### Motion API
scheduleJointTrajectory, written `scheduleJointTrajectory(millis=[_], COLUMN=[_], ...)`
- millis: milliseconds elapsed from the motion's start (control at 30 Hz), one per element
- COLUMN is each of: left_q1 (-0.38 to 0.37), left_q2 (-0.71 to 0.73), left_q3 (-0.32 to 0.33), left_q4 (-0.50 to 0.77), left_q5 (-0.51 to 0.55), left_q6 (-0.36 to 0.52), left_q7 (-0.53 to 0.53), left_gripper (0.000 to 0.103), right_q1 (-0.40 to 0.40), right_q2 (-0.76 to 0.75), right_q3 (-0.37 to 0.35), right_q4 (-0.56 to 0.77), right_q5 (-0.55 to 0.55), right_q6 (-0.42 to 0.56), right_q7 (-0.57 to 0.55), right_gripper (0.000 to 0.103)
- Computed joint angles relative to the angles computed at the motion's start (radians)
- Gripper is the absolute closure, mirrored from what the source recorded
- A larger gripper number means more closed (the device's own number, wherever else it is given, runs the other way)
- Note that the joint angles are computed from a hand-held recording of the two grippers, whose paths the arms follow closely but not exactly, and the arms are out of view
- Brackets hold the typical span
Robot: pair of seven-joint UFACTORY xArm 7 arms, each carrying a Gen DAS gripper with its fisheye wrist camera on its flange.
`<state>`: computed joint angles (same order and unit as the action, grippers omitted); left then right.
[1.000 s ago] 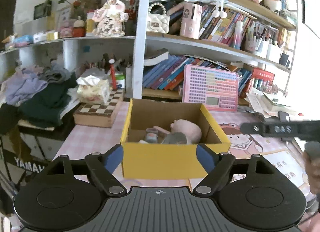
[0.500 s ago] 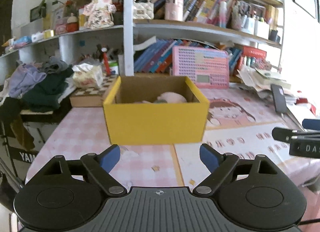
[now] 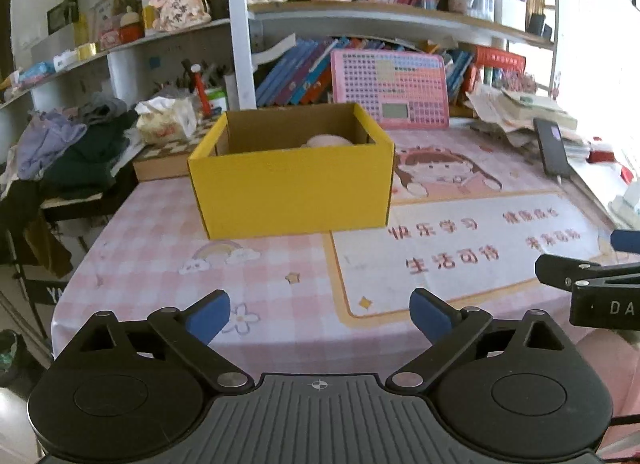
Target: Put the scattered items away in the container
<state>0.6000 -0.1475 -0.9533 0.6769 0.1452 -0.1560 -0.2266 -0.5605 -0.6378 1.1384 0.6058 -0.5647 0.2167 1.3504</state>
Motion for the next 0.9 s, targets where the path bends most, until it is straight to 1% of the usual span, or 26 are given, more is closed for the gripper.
scheduleJointTrajectory(millis=[33, 67, 133, 167, 267, 367, 433, 533, 633, 767, 900], left_q1=[-0.002, -0.019, -0.029, -0.023, 0.025, 0.01, 0.008, -0.029, -0.045, -0.108, -0.147], left_q2=[-0.003, -0.005, -0.017, -0.023, -0.04, -0.034, -0.038, -0.038, -0.037, -0.034, -0.028], left_q3=[-0.002, 0.013, 0.022, 0.015, -0.03, -0.012, -0.006, 0.036, 0.055, 0.12, 0.165], left_q4=[-0.001, -0.004, -0.011, -0.012, -0.007, 0.0, -0.001, -0.007, -0.008, -0.006, -0.001], left_q5=[0.0, 0.004, 0.009, 0.011, 0.027, 0.059, 0.083, 0.111, 0.129, 0.15, 0.189], left_q6=[0.004, 0.007, 0.009, 0.01, 0.03, 0.05, 0.046, 0.036, 0.037, 0.052, 0.071], left_q7=[0.001, 0.0, -0.012, -0.021, -0.058, -0.089, -0.11, -0.133, -0.145, -0.16, -0.191], left_gripper=[0.004, 0.004, 0.002, 0.0, 0.0, 0.0, 0.0, 0.0, 0.0, 0.0, 0.0], right_q1=[0.005, 0.012, 0.032, 0.043, 0.07, 0.089, 0.102, 0.115, 0.129, 0.161, 0.182], right_q2=[0.005, 0.012, 0.032, 0.038, 0.043, 0.053, 0.065, 0.076, 0.088, 0.12, 0.147], right_q3=[-0.003, -0.01, -0.028, -0.038, -0.062, -0.078, -0.09, -0.103, -0.118, -0.147, -0.165], right_q4=[-0.001, -0.003, -0.007, -0.01, -0.018, -0.019, -0.016, -0.011, -0.009, 0.0, 0.012], right_q5=[0.002, 0.004, 0.008, 0.006, -0.008, -0.029, -0.047, -0.079, -0.107, -0.145, -0.198], right_q6=[0.002, 0.005, 0.011, 0.011, 0.015, 0.027, 0.033, 0.04, 0.047, 0.067, 0.081], right_q7=[-0.001, -0.003, -0.004, -0.001, 0.014, 0.025, 0.03, 0.045, 0.066, 0.087, 0.116], right_gripper=[0.0, 0.0, 0.0, 0.0, 0.0, 0.0, 0.0, 0.0, 0.0, 0.0, 0.0])
